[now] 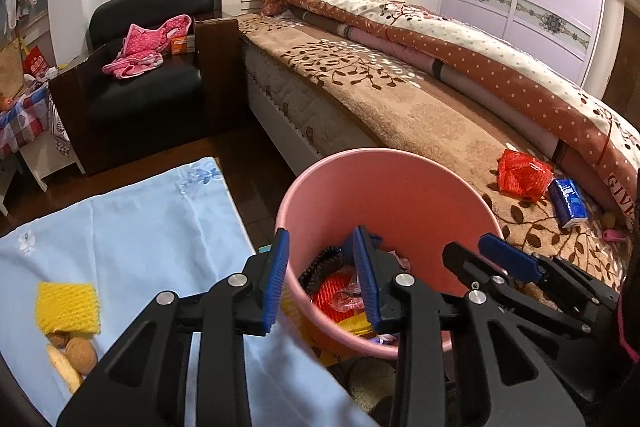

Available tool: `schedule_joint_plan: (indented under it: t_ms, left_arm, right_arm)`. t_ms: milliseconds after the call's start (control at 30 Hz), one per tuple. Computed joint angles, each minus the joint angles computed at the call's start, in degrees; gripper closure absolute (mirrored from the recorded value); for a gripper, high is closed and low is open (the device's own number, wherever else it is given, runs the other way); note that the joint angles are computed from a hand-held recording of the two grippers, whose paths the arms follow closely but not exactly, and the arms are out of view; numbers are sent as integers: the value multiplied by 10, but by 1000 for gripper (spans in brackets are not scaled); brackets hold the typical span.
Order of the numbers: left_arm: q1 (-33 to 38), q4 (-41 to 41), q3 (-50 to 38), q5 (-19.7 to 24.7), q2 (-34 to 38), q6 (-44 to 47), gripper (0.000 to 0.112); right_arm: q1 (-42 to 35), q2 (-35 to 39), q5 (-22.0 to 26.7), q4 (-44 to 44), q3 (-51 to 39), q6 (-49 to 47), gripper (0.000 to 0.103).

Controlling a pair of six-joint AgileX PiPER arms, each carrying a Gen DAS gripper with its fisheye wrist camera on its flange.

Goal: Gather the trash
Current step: 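Move both grippers back over the remaining items on the table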

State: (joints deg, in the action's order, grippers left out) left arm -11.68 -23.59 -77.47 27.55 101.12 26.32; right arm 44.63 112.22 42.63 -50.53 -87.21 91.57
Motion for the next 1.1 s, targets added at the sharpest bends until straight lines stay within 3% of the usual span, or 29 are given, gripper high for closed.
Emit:
schedule_joint_plan:
  t_ms: [333,633,900,1100]
  left_arm:
    - [65,-61,94,11,-90,70,79]
    - [199,-148,163,50,-150,202,79]
    - [362,-202,168,80,-121,284,79]
    - [429,-185,121,88,-45,261,79]
  right_arm:
    - [70,-22,38,-43,-4,46,53]
    - [125,24,53,-25,-82,11,52]
    - [140,89,54,23,-180,-60,52]
    - [141,145,62,71,-268,-132,52]
